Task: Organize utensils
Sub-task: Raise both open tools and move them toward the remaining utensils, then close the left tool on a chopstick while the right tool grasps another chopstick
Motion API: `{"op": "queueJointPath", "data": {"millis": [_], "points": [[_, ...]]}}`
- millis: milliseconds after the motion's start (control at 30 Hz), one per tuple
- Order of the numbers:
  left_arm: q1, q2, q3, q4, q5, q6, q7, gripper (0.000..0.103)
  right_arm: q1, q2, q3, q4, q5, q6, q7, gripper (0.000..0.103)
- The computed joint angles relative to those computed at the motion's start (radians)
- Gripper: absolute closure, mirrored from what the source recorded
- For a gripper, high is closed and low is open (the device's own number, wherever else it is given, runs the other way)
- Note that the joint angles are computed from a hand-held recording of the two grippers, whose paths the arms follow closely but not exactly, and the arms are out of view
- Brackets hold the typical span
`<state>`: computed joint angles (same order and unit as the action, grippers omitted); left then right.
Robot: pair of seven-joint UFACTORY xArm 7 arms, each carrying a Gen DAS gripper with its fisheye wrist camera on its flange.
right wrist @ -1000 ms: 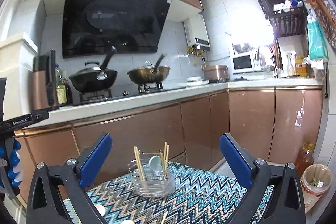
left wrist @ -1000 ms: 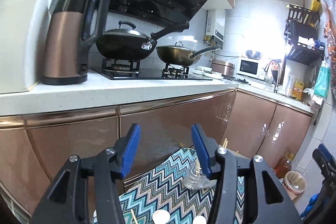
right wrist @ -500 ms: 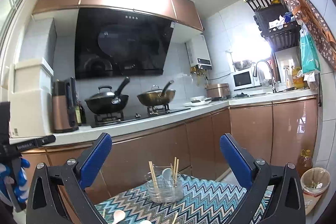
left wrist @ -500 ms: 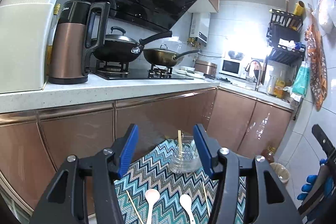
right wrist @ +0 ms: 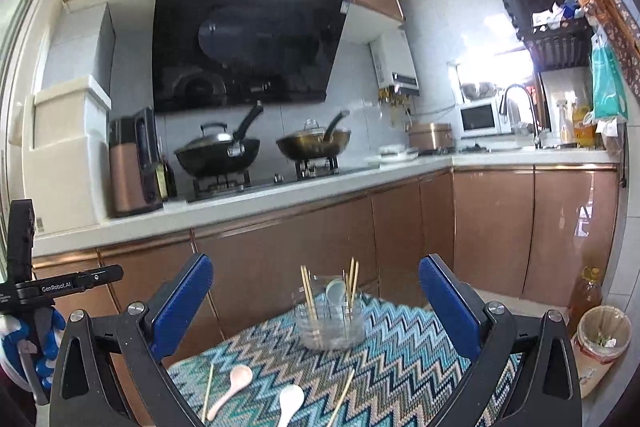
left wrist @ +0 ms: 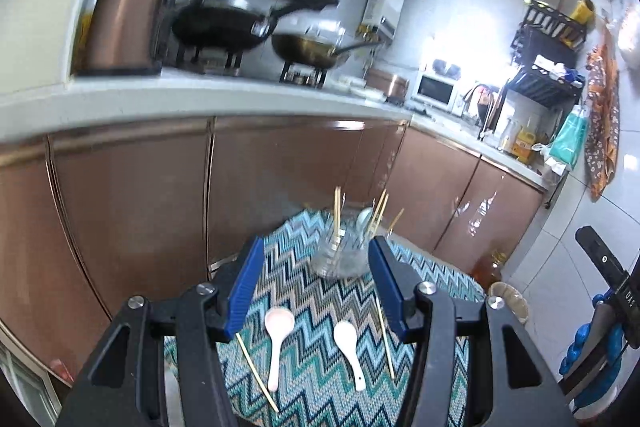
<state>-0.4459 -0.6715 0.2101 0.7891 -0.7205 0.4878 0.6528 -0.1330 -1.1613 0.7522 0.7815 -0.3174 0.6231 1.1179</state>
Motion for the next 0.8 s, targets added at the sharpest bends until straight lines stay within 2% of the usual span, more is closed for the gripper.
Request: {"op": "queueJointPath", "data": {"millis": [233, 433, 567, 700, 800], "points": [[0.058, 0.160, -0.019, 0.043, 0.024, 0.080, -0.034, 0.051, 0.039, 0.102, -0.028, -0.042, 0.020, -0.002, 0.002, 0.000], [0.118, 0.269, -0.083, 0.062, 0.015, 0.087, -0.032, 0.051, 0.074, 0.197, -0.060, -0.094, -0.004, -0.040, 0.030, 0.000], [0.165, 0.376, -0.126, 0.111, 0.038, 0.111, -0.069, 0.051, 0.106, 0.282, -0.103, -0.126, -0.016, -0.072, 0.047, 0.001], [0.223, 0.497, -0.160, 0.179, 0.064, 0.180, -0.110, 0.051, 0.169, 0.410, -0.191, -0.152, -0.008, -0.111, 0.027, 0.014], [0.268, 0.599, -0.193, 0.243, 0.104, 0.236, -0.162, 0.051, 0.231, 0.501, -0.277, -0.171, 0.016, -0.153, -0.002, 0.030]]}}
